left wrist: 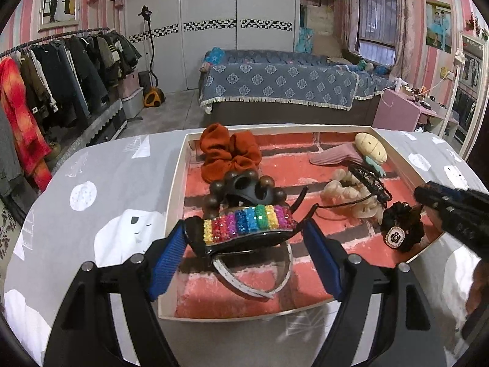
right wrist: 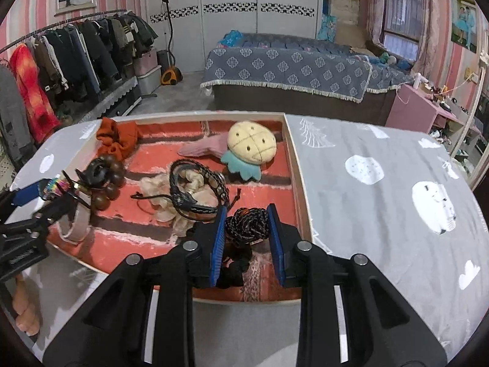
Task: Organize jewelry
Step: 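Carry the rainbow clip and pendant into the tray and open both tools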
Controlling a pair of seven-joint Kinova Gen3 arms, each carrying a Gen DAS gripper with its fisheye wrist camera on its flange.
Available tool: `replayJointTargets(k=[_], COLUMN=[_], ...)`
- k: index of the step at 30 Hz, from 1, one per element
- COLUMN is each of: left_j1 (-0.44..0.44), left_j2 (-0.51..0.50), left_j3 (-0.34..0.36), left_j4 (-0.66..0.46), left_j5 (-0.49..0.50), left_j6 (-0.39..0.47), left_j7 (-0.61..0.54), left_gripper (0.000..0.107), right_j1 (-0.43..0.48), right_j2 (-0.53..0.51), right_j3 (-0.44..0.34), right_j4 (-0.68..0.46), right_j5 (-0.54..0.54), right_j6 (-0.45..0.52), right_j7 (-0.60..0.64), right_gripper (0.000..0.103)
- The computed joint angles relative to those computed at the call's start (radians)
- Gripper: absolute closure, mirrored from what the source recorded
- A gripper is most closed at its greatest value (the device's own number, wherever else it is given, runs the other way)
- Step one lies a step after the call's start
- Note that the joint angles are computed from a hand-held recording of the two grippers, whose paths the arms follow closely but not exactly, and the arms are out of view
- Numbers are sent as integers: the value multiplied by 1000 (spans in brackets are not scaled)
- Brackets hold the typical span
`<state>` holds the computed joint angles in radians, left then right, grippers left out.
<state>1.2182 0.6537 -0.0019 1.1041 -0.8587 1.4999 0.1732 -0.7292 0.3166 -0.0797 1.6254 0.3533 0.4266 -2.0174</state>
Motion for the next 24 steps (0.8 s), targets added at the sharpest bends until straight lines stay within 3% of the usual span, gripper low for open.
replayJointTargets(k=[10, 17, 24], left_j1=[-6, -18, -26], left_j2=[-10, -37, -48], left_j3=[3, 13, 24], left_j4=[23, 75, 90], left_j5=[3, 0, 1], left_j6=[-18, -68, -78], left_j7=[20, 57, 76], left_gripper=[32, 30, 30], right_j1=[-27, 37, 16], right_j2=[42, 52, 34], right_j3=[16, -30, 2], right_j4=[-19, -30, -9], right_j5=[15, -77, -74], right_j6=[14, 18, -4], right_j7=[-2, 64, 51], right_gripper=[76, 73, 40])
